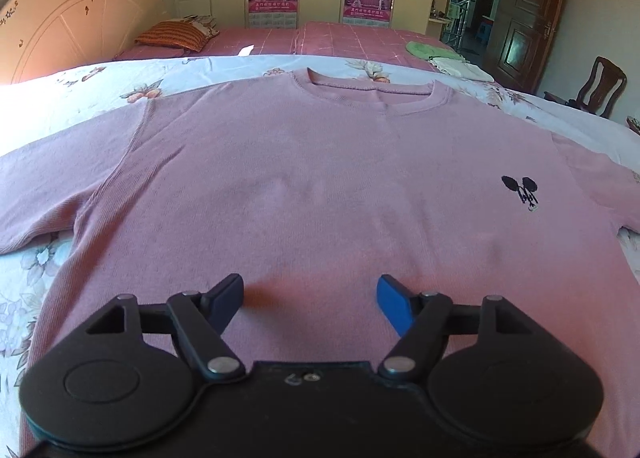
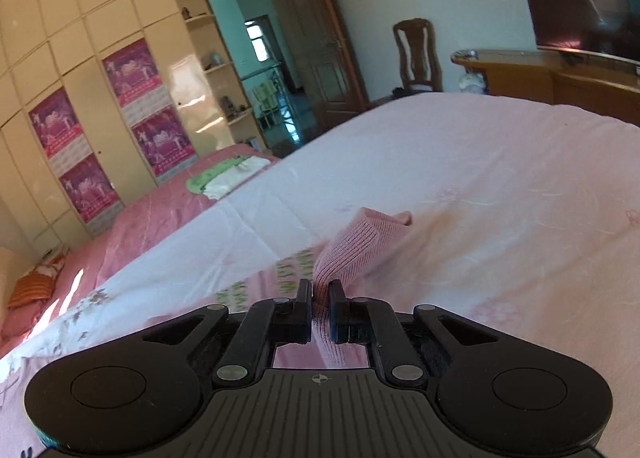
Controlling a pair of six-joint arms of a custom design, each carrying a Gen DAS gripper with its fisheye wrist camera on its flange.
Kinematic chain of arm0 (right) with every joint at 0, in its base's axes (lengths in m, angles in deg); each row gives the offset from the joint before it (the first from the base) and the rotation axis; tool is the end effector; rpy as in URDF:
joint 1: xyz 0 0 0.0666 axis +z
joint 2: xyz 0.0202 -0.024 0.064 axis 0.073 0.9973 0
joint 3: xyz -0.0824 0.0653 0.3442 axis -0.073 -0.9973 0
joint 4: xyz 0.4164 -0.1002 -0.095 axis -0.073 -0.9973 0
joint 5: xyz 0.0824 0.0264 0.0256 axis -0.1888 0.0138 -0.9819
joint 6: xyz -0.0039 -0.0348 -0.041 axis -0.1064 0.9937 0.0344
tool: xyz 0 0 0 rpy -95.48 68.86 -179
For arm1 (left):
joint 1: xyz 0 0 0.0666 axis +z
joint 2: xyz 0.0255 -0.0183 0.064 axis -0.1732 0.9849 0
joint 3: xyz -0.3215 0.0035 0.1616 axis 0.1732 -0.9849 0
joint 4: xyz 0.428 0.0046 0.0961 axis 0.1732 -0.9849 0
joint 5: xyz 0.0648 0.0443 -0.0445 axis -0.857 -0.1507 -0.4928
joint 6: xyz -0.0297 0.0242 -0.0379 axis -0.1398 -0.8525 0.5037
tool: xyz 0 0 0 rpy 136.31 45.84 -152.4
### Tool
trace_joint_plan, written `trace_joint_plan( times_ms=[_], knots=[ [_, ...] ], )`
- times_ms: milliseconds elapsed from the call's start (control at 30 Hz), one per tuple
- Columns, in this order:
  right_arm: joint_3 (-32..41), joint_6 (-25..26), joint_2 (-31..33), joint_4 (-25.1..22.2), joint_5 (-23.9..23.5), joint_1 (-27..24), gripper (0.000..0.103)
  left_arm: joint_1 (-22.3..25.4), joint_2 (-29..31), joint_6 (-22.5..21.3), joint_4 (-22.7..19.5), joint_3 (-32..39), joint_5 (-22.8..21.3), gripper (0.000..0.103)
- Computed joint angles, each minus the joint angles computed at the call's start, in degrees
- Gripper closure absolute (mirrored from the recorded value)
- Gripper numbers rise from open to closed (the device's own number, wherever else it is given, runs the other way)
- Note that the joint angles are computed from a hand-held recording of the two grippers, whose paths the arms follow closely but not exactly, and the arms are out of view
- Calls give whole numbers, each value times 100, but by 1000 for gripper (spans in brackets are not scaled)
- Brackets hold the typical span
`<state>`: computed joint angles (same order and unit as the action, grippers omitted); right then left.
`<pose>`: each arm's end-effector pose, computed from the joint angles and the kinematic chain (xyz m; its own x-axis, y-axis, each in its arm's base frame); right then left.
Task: Fold small clothes
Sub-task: 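Carry the held sleeve across the sweatshirt body with the right tool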
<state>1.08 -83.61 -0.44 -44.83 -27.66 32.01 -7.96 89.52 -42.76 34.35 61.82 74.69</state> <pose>0.3788 0.1676 0.3125 -0.0929 0.6199 -0.7792 0.7212 0.5815 0.3766 0.6627 0.0105 0.2500 -0.6894 0.3186 -0.6505 0.4519 0.8910 -0.0425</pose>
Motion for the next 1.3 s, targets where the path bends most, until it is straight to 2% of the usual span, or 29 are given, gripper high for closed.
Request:
trace_joint_plan(
  times_ms=[133, 300, 367, 467, 633, 733, 867, 900, 933, 967, 1000, 1067, 1133, 1167, 1233, 1300],
  knots=[
    [738, 833, 758, 502, -17, 505, 96, 124, 104, -103, -177, 215, 96, 36],
    [1783, 1183, 1948, 1003, -376, 950, 96, 235, 357, -80, -409, 581, 365, 31],
    [2184, 1303, 2344, 1102, -547, 1094, 96, 300, 424, -58, -486, 680, 546, 31],
    [2929, 1761, 3061, 1250, -834, 1159, 96, 401, 496, -86, -558, 784, 685, 35],
    [4229, 2201, 4230, 1245, -1256, 1327, 96, 631, 690, -62, -666, 1070, 758, 34],
    [4861, 2402, 4796, 1230, -1691, 1267, 96, 737, 855, -97, -806, 1339, 775, 34],
    [5620, 2445, 5451, 906, -2012, 1306, 96, 775, 1029, -91, -919, 1610, 841, 34],
    [5729, 2621, 5545, 875, -1818, 1358, 89, 764, 1065, -77, -943, 1664, 886, 35],
    [5750, 2739, 5552, 879, -1732, 1397, 69, 744, 1111, -52, -971, 1726, 966, 36],
    [5667, 2761, 5485, 904, -1634, 1430, 54, 726, 1165, -32, -1008, 1794, 1064, 36],
    [5487, 2755, 5382, 1042, -1424, 1460, 38, 684, 1248, -15, -1095, 1911, 1202, 38],
    [5118, 2511, 5123, 1077, -1160, 1485, 38, 562, 1370, 84, -1266, 2078, 1522, 39],
    [4655, 1897, 4798, 1097, -989, 1482, 38, 405, 1559, 203, -1451, 2315, 1902, 45],
    [4395, 1435, 4596, 1017, -867, 1493, 38, 308, 1677, 255, -1572, 2455, 2037, 47],
    [3978, 757, 4277, 924, -735, 1482, 38, 117, 1915, 391, -1791, 2771, 2206, 48],
    [3554, 174, 3927, 789, -584, 1486, 42, -61, 2057, 548, -1786, 2933, 2220, 48]
  ],
)
